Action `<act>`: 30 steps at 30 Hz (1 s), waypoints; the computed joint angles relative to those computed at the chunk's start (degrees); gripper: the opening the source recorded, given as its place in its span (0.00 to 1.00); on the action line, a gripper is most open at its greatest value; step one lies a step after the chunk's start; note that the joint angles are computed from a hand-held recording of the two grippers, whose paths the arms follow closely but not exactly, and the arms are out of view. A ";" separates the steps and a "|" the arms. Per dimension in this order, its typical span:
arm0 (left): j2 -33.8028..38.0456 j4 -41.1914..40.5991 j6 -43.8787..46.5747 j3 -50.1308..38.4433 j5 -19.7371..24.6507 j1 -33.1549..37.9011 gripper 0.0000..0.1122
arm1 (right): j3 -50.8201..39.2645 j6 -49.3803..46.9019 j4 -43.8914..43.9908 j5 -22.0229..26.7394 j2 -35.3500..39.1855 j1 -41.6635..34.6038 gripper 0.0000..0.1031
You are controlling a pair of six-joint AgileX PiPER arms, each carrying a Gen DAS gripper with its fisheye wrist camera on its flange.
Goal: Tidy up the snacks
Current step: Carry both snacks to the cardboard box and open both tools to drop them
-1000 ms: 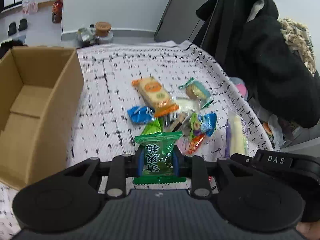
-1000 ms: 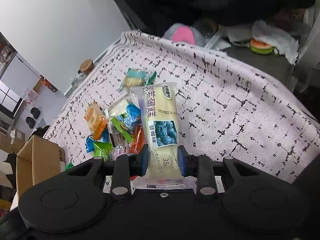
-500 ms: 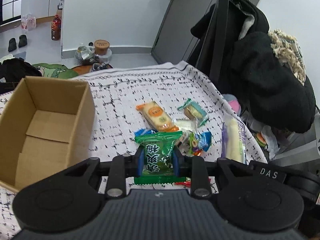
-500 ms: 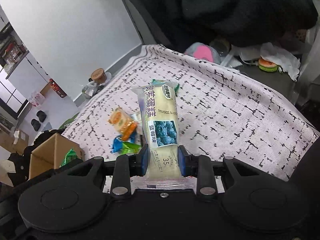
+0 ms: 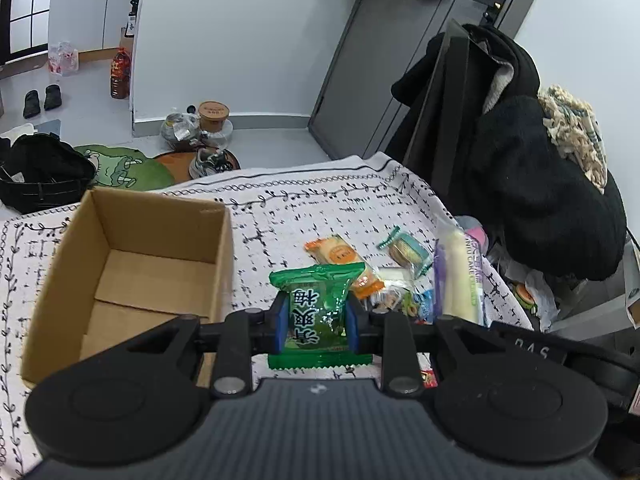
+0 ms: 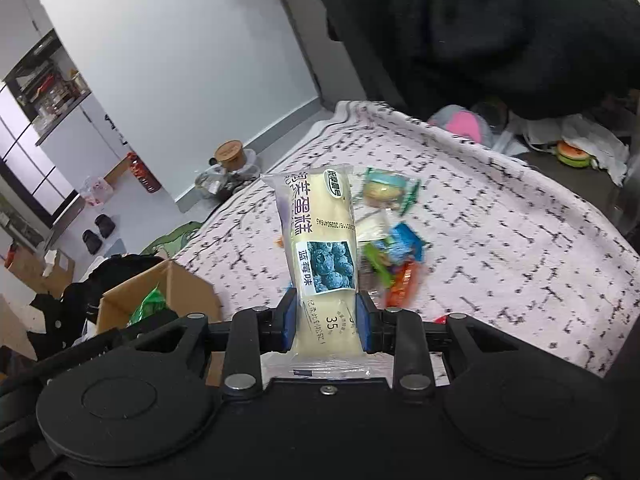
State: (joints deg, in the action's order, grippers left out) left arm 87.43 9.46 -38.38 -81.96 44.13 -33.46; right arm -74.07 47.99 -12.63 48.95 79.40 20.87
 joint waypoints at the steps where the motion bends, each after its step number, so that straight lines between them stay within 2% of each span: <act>1: -0.35 -0.40 0.57 0.17 -0.04 0.53 0.24 | -0.55 0.65 -0.52 0.08 0.45 0.91 0.28; 19: -5.59 -13.45 14.46 9.37 -3.06 15.26 0.24 | -7.63 6.30 -3.19 -0.46 8.66 11.58 0.28; 30: -6.57 -16.03 17.31 12.34 -0.78 22.96 0.25 | -12.15 7.88 -1.44 -1.45 14.53 15.70 0.28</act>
